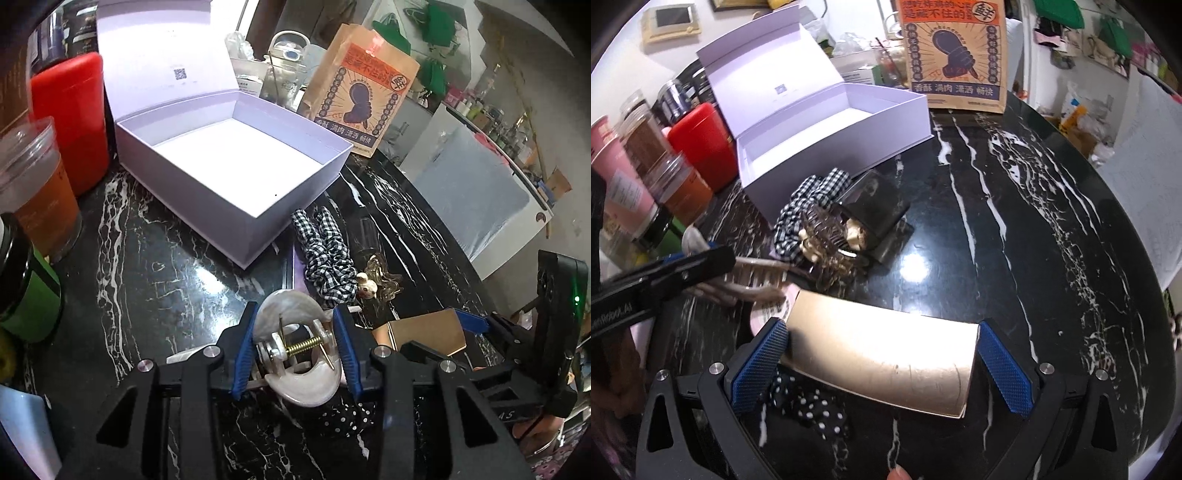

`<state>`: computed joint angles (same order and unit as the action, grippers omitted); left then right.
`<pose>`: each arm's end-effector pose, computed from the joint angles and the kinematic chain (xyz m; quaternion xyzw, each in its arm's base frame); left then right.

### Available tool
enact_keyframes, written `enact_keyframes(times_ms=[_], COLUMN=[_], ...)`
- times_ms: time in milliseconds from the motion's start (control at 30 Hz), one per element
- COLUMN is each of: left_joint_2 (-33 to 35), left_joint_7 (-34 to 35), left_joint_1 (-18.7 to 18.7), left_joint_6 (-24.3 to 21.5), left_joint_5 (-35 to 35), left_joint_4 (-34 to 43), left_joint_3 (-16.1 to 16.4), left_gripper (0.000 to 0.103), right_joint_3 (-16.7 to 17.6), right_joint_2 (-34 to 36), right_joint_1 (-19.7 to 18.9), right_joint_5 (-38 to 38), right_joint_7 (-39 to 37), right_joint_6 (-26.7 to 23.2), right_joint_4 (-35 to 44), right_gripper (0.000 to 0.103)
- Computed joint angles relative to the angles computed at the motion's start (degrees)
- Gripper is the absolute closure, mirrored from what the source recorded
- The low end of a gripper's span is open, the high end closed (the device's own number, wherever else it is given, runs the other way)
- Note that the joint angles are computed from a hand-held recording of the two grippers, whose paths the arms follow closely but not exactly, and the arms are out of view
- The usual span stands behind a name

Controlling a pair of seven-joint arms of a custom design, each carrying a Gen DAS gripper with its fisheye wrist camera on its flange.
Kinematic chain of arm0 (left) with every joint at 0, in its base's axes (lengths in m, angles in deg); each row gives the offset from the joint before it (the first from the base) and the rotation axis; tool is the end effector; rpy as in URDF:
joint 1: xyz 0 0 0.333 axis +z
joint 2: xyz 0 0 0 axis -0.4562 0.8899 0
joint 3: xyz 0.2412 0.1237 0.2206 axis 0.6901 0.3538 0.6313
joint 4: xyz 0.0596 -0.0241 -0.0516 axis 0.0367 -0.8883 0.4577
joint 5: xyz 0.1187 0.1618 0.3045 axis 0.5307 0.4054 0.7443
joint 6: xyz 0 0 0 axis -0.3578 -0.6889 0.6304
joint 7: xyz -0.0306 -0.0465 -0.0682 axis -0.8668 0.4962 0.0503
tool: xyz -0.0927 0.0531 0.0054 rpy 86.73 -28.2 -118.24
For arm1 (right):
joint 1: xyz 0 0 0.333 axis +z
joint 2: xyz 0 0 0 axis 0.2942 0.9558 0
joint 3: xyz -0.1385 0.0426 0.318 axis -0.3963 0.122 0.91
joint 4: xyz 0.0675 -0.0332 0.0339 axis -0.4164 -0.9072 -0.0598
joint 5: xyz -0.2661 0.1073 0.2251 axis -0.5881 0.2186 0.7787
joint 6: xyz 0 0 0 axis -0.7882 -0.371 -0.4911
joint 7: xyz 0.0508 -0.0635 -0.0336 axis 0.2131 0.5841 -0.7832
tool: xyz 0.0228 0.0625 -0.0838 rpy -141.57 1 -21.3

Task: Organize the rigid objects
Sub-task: 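Lift the claw clip with the left tool while the right tool grasps the polka-dot scrunchie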

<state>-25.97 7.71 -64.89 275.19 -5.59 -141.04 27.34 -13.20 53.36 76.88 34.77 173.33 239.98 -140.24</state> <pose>0.4426 -0.3657 0.3046 -0.6273 0.6944 -0.3440 0.0770 0.4466 0.4000 0.2854 -0.7217 0.6227 -0.1063 0.2831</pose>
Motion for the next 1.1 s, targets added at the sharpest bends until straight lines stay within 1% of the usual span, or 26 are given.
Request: enact_keyframes(times_ms=[33, 133, 267, 300, 367, 433, 467, 500, 533, 567, 633, 667, 700, 767, 833, 867, 900, 967, 1000, 1033, 1100], left_joint_2=[0.18, 0.53, 0.24, 0.16, -0.07, -0.38, -0.58, -0.74, -0.84, -0.81, -0.53, -0.45, -0.3, -0.04, 0.85, 1.27, 1.69, 3.66, 4.47, 5.11, 4.99], left_joint_7=[-0.4, -0.77, -0.86, -1.39, -2.22, -3.43, -3.8, -4.07, -4.05, -4.03, -4.75, -5.34, -6.33, -7.99, -10.46, -11.81, -13.35, -17.56, -19.38, -20.83, -22.64], left_joint_1=[1.2, 2.07, 1.52, 2.77, 3.92, 6.18, 6.47, 6.76, 6.86, 7.29, 10.61, 11.96, 14.06, 15.78, 19.33, 20.66, 22.22, 28.67, 30.85, 32.36, 32.99], left_joint_6=[0.64, 1.78, 0.91, 1.14, 1.85, 2.65, 3.01, 3.51, 3.58, 3.4, 2.94, 2.93, 3.1, 3.86, 5.28, 5.27, 4.46, 6.41, 7.21, 7.87, 7.69], left_joint_5=[0.71, 1.36, 0.6, 1.29, 1.93, 3.49, 3.78, 4.18, 4.55, 5.27, 9.02, 10.54, 12.61, 14.83, 18.64, 20.11, 21.46, 27.3, 29.67, 31.7, 34.07], left_joint_4=[-0.2, -0.41, -0.3, -0.58, -1.15, -1.86, -2.07, -2.29, -2.35, -2.29, -2.54, -2.73, -3.06, -3.49, -4.15, -4.29, -4.26, -5.2, -5.59, -5.91, -6.27], left_joint_3=[-1.1, -2.04, -1.48, -2.59, -3.54, -5.41, -5.59, -5.8, -5.78, -6.05, -8.86, -10.02, -11.9, -13.31, -16.07, -16.95, -17.98, -23.07, -24.65, -25.68, -25.79], left_gripper=[0.063, 0.063, 0.063, 0.063, 0.063, 0.063, 0.063, 0.063, 0.063, 0.063, 0.063, 0.063, 0.063, 0.063, 0.063, 0.063, 0.063, 0.063, 0.063, 0.063, 0.063], right_joint_3=[0.03, -0.69, 1.8, 1.68, 0.96, 2.65, 3.82, 3.82, 3.01, 1.08, -2.05, -3.86, -4.96, -4.75, -2.47, -2.04, -2.47, -5.48, -7.0, -7.63, -7.7], right_joint_2=[0.12, 0.52, -0.18, -0.33, -0.66, -1.26, -1.68, -1.96, -2.02, -1.99, -1.87, -1.78, -1.8, -2.14, -2.67, -2.81, -2.81, -2.68, -2.74, -2.96, -3.57], right_joint_1=[-0.03, 0.88, -1.45, -1.34, -0.58, -2.05, -3.17, -3.12, -2.17, -0.15, 3.29, 5.26, 6.53, 6.73, 4.86, 4.69, 5.4, 9.05, 10.9, 11.83, 12.56], right_joint_5=[0.23, 0.72, 0.95, 0.85, 0.96, 1.05, 0.71, 0.66, 1.2, 1.78, 2.84, 3.18, 3.47, 4.51, 5.74, 6.67, 7.81, 10.85, 12.36, 13.45, 15.09], right_joint_7=[0.21, 0.35, -0.12, -0.49, -2.19, -4.36, -5.67, -7.12, -8.22, -9.67, -12.1, -12.93, -13.53, -14.25, -14.94, -15.21, -15.64, -16.79, -17.43, -18.1, -19.47], right_joint_6=[0.04, 0.39, 0.78, 1.34, 2.97, 3.07, 3.54, 3.98, 4.1, 3.88, 2.5, 2.22, 2.5, 3.52, 4.61, 5.16, 5.41, 5.71, 6.11, 6.4, 7.31], right_joint_4=[0.17, 0.2, -0.3, -0.64, -1.71, -2.31, -2.84, -3.37, -3.66, -3.95, -4.08, -4.28, -4.65, -5.36, -5.94, -6.28, -6.54, -7.24, -7.83, -8.27, -9.19], right_gripper=[0.0, 0.0, 0.0, 0.0, 0.0, 0.0, 0.0, 0.0, 0.0, 0.0, 0.0, 0.0, 0.0, 0.0, 0.0, 0.0, 0.0, 0.0, 0.0, 0.0, 0.0])
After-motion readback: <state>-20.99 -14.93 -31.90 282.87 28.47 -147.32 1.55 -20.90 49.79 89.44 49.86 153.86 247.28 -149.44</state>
